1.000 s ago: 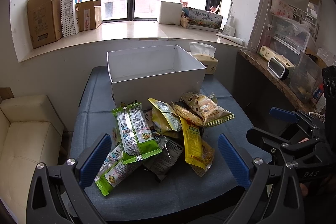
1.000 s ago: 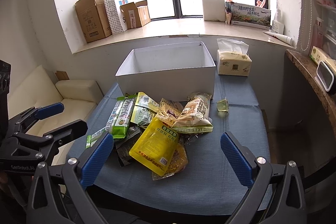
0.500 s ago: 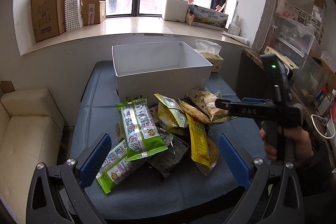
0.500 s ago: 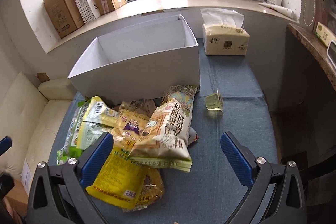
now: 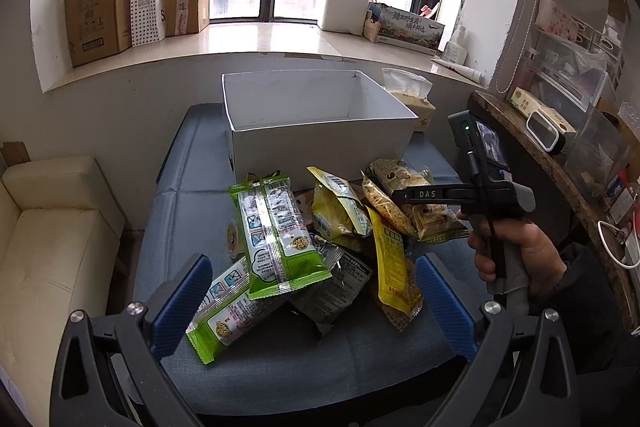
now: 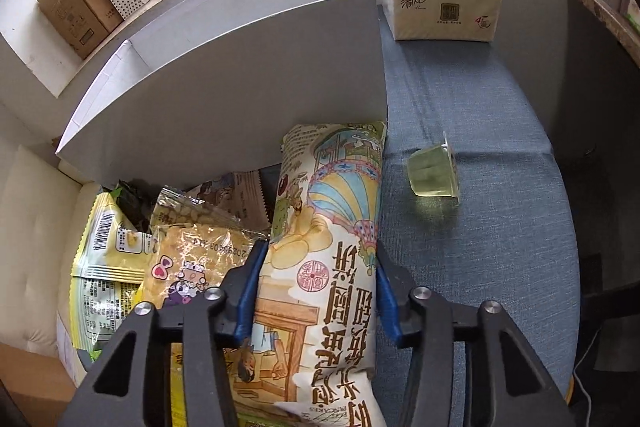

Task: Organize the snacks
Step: 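Grasp the long cream bag with the right tool while the left grasps the green bar packet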

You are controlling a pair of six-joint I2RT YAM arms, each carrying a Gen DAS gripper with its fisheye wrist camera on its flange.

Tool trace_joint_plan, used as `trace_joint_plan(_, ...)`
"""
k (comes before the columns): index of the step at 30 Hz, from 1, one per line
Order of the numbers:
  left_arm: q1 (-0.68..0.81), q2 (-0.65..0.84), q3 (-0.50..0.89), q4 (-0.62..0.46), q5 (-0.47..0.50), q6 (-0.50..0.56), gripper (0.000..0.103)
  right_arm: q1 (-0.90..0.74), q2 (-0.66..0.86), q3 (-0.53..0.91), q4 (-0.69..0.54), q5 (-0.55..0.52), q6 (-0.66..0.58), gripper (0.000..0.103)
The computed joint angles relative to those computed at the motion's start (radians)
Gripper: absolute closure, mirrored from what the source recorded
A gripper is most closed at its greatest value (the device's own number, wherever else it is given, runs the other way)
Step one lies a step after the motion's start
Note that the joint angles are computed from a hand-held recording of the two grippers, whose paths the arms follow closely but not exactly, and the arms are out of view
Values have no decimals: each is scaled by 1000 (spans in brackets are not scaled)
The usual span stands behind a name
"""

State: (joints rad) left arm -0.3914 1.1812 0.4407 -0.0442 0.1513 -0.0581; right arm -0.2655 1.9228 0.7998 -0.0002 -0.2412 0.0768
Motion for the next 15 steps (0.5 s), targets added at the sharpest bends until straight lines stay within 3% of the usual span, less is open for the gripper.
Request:
trace_joint_plan(8,50,166,30,94,15,3,0,-58,-244,-143,-5,-57,-29,56)
trace_joint_plan(12,47,325,99,160,-33,0,0,-107,-419,-219,-41,-106,-25,56)
trace_joint_plan(15,54,471,189,167,-5,-2,0,-149,-531,-266,-66,-152,-23,56)
